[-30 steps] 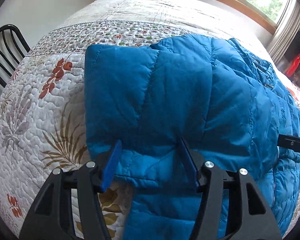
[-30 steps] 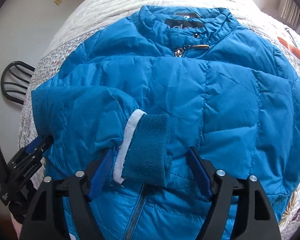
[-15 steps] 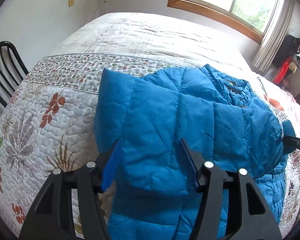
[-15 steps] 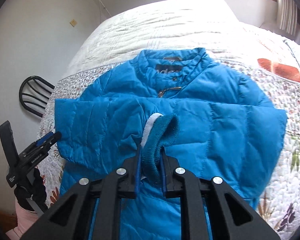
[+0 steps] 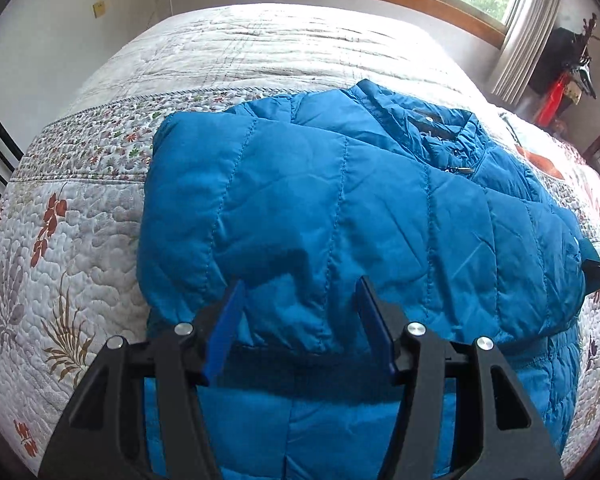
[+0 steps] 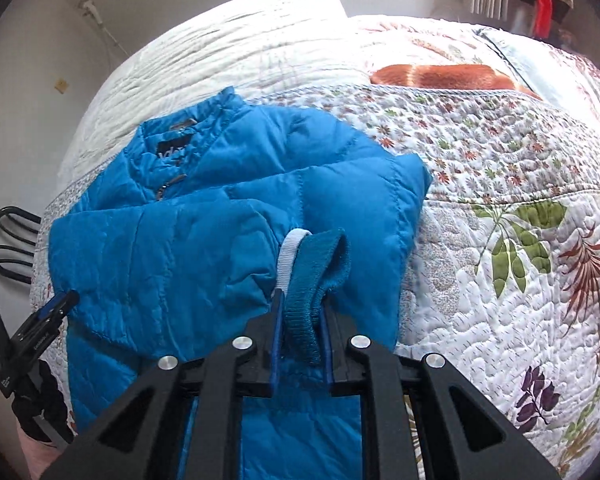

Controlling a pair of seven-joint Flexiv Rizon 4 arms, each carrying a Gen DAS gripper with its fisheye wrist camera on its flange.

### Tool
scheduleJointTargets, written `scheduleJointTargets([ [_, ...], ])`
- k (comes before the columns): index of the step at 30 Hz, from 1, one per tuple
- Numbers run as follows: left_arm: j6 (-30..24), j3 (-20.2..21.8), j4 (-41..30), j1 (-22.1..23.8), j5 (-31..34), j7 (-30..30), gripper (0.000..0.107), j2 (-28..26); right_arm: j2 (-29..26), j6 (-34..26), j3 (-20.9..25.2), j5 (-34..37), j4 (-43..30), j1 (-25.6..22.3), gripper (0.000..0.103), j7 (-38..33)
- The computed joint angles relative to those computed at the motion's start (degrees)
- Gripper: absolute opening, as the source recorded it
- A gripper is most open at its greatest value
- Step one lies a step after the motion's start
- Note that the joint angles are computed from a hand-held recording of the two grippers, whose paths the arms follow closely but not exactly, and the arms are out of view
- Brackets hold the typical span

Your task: Fold large clothes

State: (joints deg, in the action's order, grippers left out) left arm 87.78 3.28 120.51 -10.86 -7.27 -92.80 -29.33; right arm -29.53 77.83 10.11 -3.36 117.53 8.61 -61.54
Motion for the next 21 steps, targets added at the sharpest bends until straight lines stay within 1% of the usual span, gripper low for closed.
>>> scheduleJointTargets([
  [4, -1.5, 2.0, -2.0, -1.8, 0.8, -1.0, 0.056, -2.3, -3.0, 0.1, 0.6, 0.9, -1.3, -0.8, 0.015, -0.4],
  [6, -1.6, 1.9, -2.5, -1.5, 1.0, -1.0, 0.057, -3.2, -3.5, 0.2, 1.0, 1.3, -1.6, -1.2, 0.016, -0.6],
  [8, -1.2, 2.4, -2.8, -1.9, 1.4, -1.2, 0.058, -3.7, -3.1, 1.0, 0.5, 0.7, -1.1, -0.7, 0.017, -0.9],
  [10, -1.3, 1.1, -2.3, -0.6, 1.1, -0.6, 0.058, -3.2, -1.7, 2.4, -0.8, 0.3, 0.4, 0.4, 0.020, 0.4],
  [11, -1.6, 0.0, -1.8, 0.5, 0.8, 0.1, 0.058, -2.4, -0.4, 3.4, -1.7, 0.2, 1.7, 1.4, 0.025, 1.0],
  [13, -0.3, -2.3, 0.4, 3.1, -0.4, 0.9, 0.058, -0.3, 2.4, 6.4, -7.2, -3.7, 5.6, 6.4, 0.026, 5.4],
  [14, 1.3, -3.5, 1.6, 4.3, -1.0, 1.1, 0.058, 0.8, 3.5, 7.5, -8.2, -6.2, 7.0, 7.2, 0.026, 7.3],
  [15, 2.1, -3.8, 2.0, 4.6, -1.4, 1.2, 0.058, 1.5, 4.0, 8.2, -7.3, -5.0, 7.0, 7.1, 0.026, 6.0],
  [17, 2.1, -3.4, 1.7, 3.8, -1.6, 1.3, 0.058, 2.0, 3.4, 8.6, -1.4, -3.8, 5.4, 3.0, 0.026, 3.3],
  [19, 1.2, -1.3, 0.2, 1.1, -0.8, 1.1, 0.058, 1.4, 1.5, 6.9, 4.2, -2.5, 2.2, -0.3, 0.026, 0.2],
  [20, 0.4, -0.3, -0.8, -0.2, -0.3, 1.0, 0.058, 0.7, 0.4, 5.8, 5.3, -2.2, 0.8, -0.4, 0.026, -0.5],
  [21, -0.4, 0.2, -1.9, -1.2, 0.2, 1.0, 0.058, -0.2, -0.5, 4.8, 5.4, -2.3, -0.2, 0.3, 0.026, -0.9],
])
